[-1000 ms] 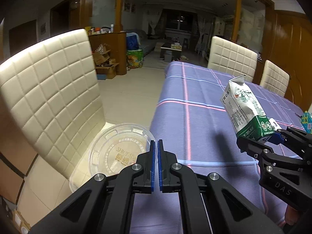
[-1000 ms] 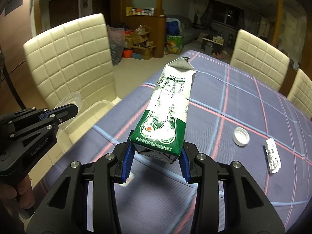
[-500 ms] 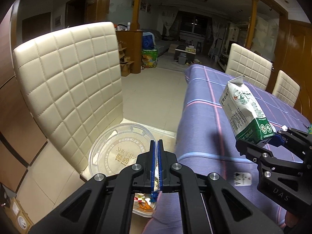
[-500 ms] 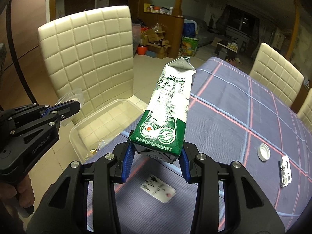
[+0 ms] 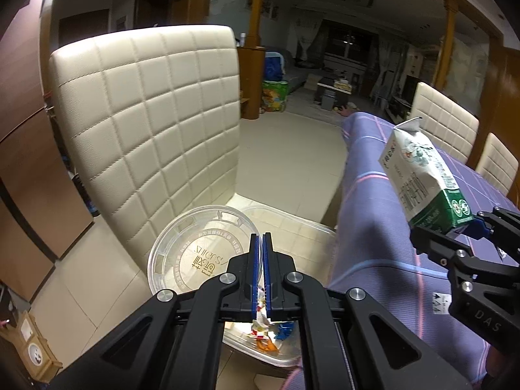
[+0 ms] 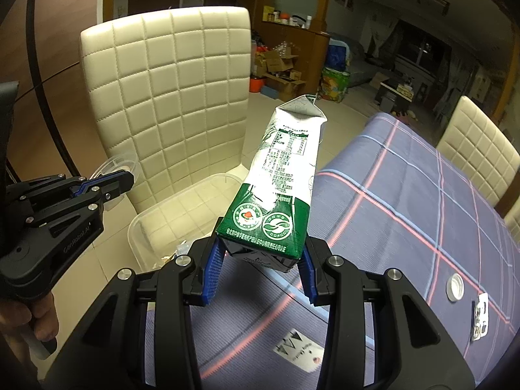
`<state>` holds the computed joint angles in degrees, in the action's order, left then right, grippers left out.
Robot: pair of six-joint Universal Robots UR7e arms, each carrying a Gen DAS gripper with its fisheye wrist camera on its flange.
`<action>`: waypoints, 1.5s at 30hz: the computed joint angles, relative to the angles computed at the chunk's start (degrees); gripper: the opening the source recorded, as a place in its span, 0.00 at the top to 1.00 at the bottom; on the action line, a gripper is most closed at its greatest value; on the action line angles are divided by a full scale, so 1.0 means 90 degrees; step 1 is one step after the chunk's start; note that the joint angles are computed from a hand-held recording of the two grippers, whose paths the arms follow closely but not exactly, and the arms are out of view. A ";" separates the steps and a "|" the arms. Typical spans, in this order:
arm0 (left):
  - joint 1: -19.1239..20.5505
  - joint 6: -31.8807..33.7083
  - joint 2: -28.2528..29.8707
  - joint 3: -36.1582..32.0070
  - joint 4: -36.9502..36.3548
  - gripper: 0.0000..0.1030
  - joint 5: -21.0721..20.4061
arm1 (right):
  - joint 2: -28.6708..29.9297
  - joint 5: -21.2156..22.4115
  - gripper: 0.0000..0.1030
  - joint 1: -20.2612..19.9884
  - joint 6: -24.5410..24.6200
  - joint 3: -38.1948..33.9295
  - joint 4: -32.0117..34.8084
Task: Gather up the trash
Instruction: 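Open the right gripper to drop the green milk carton into the bin, then open the left gripper to drop the clear lid into the bin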
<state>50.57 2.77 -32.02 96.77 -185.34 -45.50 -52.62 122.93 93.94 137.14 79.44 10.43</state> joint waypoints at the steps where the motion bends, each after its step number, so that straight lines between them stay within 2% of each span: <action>1: 0.0017 0.0005 -0.0001 -0.0007 -0.0019 0.97 0.0066 | 0.0046 -0.0002 0.60 0.0012 -0.0021 -0.0056 0.0024; 9: 0.0188 -0.0117 -0.0026 -0.0094 0.0076 0.97 0.0188 | 0.0261 -0.0071 0.58 0.0092 -0.0265 -0.0316 -0.0020; 10: 0.0205 -0.0129 -0.0026 -0.0103 0.0097 0.97 0.0183 | 0.0272 -0.0081 0.44 0.0102 -0.0312 -0.0327 -0.0061; 11: 0.0218 -0.0138 -0.0023 -0.0111 0.0117 0.97 0.0178 | 0.0274 -0.0059 0.26 0.0112 -0.0354 -0.0314 -0.0133; 12: 0.0220 -0.0147 -0.0016 -0.0118 0.0129 0.97 0.0183 | 0.0188 -0.0120 0.25 0.0109 -0.0458 -0.0159 -0.0408; 16: 0.0237 -0.0177 0.0017 -0.0161 0.0227 0.97 0.0141 | 0.0136 -0.0069 0.29 0.0117 -0.0706 -0.0017 -0.0721; 35: 0.0104 -0.0003 0.0267 -0.0448 0.0448 0.97 -0.0156 | -0.0077 -0.0011 0.29 -0.0145 -0.0014 0.0025 -0.0319; 42: 0.0091 -0.0137 0.0344 -0.0662 0.0845 0.97 -0.0275 | -0.0162 0.0010 0.29 -0.0234 0.0102 0.0060 -0.0298; 45: 0.0061 -0.0165 0.0403 -0.0711 0.0882 0.96 -0.0178 | -0.0178 -0.0004 0.29 -0.0266 0.0152 0.0055 -0.0280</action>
